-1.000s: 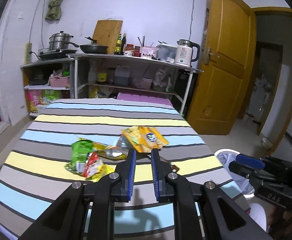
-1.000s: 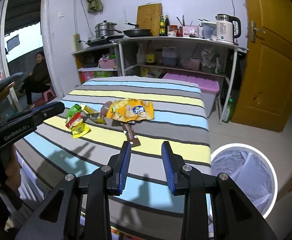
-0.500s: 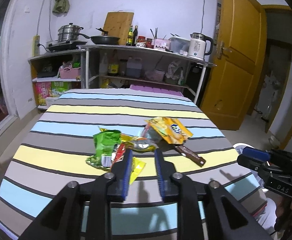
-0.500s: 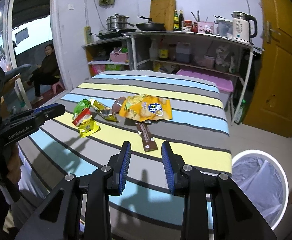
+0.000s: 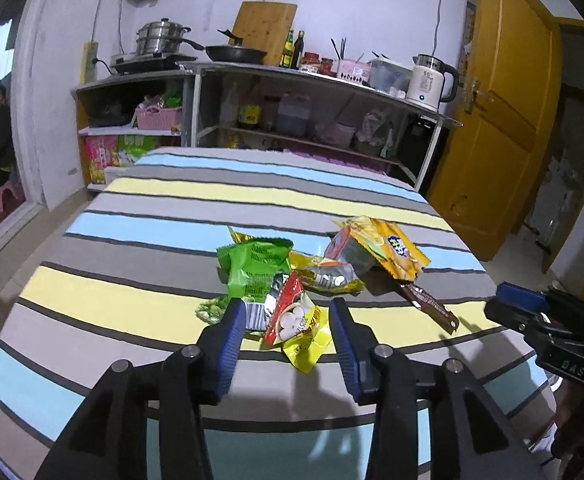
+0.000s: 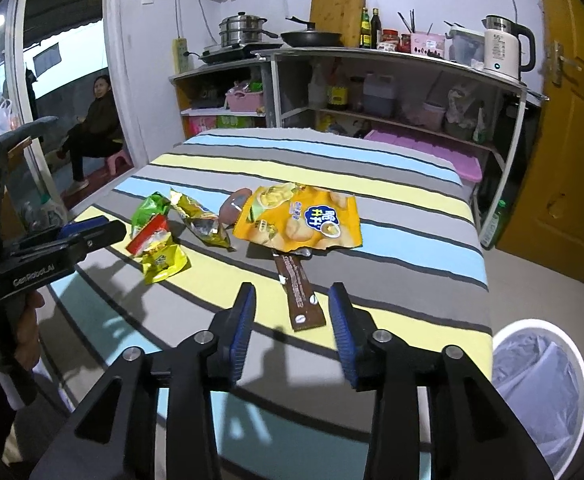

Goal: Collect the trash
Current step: 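Grasp the red-and-yellow egg snack bag with the left gripper while the right gripper grasps the brown stick packet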

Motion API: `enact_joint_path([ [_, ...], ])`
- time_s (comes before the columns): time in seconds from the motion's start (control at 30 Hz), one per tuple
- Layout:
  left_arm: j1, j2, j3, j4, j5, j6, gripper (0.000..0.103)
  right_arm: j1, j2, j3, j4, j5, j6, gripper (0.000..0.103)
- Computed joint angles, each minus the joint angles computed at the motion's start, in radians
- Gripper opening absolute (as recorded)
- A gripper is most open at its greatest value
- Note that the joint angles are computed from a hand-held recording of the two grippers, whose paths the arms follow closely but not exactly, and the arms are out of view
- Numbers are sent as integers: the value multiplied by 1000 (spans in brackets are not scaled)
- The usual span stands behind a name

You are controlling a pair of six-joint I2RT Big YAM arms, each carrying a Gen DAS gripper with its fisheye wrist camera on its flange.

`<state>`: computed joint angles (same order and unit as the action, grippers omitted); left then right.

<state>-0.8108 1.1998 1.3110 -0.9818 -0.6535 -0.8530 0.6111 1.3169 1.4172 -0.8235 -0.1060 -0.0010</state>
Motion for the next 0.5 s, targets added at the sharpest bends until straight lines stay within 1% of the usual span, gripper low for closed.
enact_joint_path([
  [0.23, 30, 18, -18, 9, 68, -6, 43, 3, 75, 47, -20, -12, -23, 40],
  [0.4, 38, 39, -7, 1, 85, -2, 43, 0, 128, 83, -48, -22, -38, 40],
  [0.5, 40, 48, -2, 5, 86, 8, 43, 0, 165, 116, -83, -27, -47, 40],
])
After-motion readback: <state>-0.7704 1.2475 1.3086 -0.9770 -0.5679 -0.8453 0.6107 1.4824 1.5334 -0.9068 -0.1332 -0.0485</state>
